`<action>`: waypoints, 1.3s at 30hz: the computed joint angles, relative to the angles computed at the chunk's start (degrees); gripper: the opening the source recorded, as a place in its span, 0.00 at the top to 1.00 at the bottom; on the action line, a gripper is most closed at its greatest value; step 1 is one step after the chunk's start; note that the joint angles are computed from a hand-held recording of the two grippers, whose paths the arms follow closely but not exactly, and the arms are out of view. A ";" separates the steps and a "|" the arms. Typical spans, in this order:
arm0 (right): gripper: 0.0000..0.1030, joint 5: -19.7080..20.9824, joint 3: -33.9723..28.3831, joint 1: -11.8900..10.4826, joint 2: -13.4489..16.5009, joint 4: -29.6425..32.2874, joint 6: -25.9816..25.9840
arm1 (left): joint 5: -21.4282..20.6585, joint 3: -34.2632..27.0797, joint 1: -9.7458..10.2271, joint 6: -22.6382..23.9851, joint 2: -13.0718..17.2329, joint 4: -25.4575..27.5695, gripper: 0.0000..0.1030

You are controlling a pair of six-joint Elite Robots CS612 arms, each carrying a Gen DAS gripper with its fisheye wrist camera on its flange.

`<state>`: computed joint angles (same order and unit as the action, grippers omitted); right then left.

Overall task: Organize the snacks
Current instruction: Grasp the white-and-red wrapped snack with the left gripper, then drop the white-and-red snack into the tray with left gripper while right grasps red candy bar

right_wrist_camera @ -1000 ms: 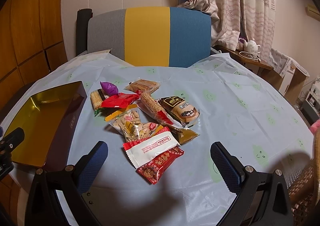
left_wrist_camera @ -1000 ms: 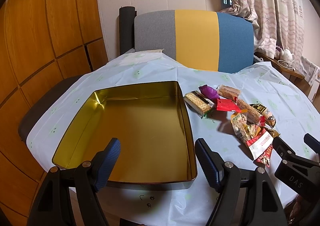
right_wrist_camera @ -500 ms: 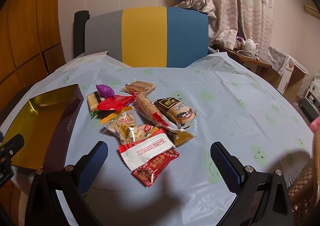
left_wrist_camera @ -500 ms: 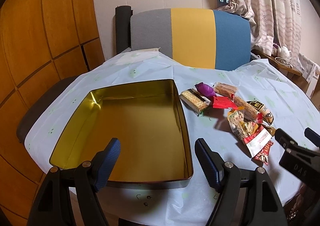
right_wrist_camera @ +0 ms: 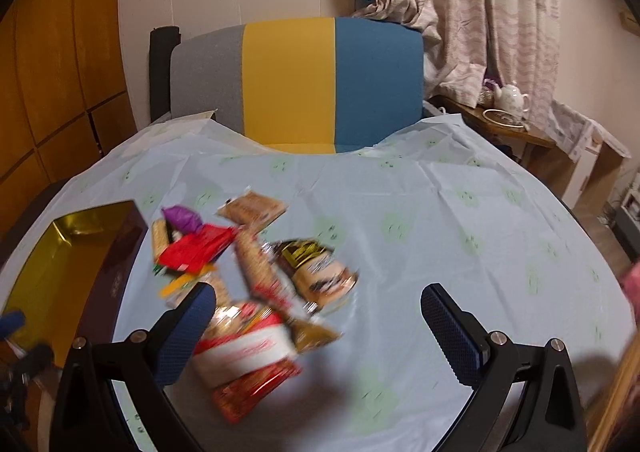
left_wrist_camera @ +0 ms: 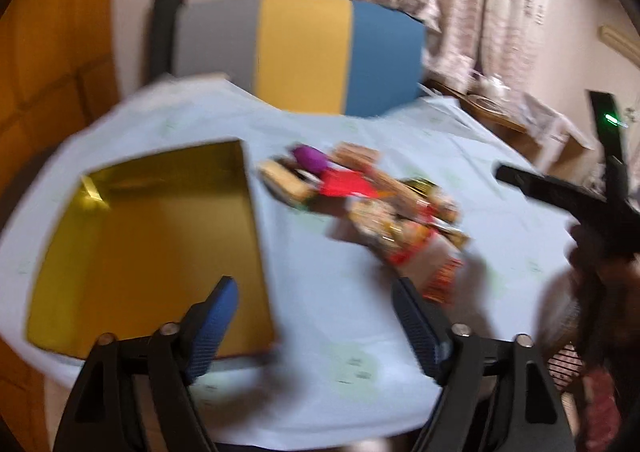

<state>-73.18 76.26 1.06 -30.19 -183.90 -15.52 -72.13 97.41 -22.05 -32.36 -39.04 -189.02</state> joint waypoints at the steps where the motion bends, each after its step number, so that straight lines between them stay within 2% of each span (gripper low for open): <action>1: 0.00 0.31 -2.00 -0.46 0.42 2.53 -0.52 | -1.90 -0.47 0.28 0.43 0.21 -0.28 0.18; 6: 0.00 -2.69 -9.74 -1.56 3.52 9.57 -0.93 | -8.27 -4.60 0.76 6.41 1.32 4.35 0.18; 9: 0.00 -5.46 -13.57 -2.16 5.29 15.23 3.73 | -17.47 -8.07 2.04 6.45 2.70 9.17 0.18; 10: 0.00 -4.28 -14.55 -2.51 5.54 17.66 6.45 | -19.22 -9.42 2.29 5.52 3.17 12.13 0.18; 11: 0.00 -0.70 -15.17 -3.13 5.87 18.60 9.18 | -19.23 -10.97 2.25 5.56 3.51 16.36 0.18; 12: 0.00 0.69 -15.44 -3.37 5.96 19.40 10.32 | -17.72 -12.13 1.92 6.65 3.79 19.14 0.18; 14: 0.00 1.34 -15.67 -3.55 5.94 20.54 10.91 | -14.85 -13.49 1.17 9.71 4.29 20.69 0.18; 17: 0.00 3.67 -15.62 -4.07 5.72 21.52 11.80 | -14.36 -15.97 0.83 14.58 5.03 22.96 0.20; 18: 0.00 4.02 -15.73 -4.17 5.73 21.86 12.00 | -14.30 -16.94 0.80 16.18 5.41 23.67 0.22; 20: 0.00 5.09 -15.79 -4.37 5.77 22.12 12.58 | -15.25 -18.98 0.84 19.85 5.94 26.33 0.39; 23: 0.00 5.82 -15.83 -4.33 5.89 21.63 12.89 | -15.56 -22.66 0.79 24.59 7.45 31.55 0.56; 25: 0.00 6.79 -15.98 -4.45 5.94 21.86 13.24 | -15.35 -24.68 0.57 26.83 8.35 34.61 0.59; 29: 0.00 8.93 -16.47 -4.75 6.15 22.53 14.28 | -14.10 -27.97 0.28 29.37 10.17 38.65 0.59; 32: 0.00 9.66 -16.57 -4.86 6.20 22.56 14.75 | -15.33 -29.20 0.56 30.06 11.12 38.24 0.60; 35: 0.00 9.70 -16.42 -4.88 6.16 21.96 14.68 | -18.01 -29.65 1.30 29.23 11.74 36.20 0.68; 39: 0.00 9.38 -16.27 -4.77 6.08 21.95 13.91 | -21.43 -27.65 2.15 25.72 11.40 32.09 0.70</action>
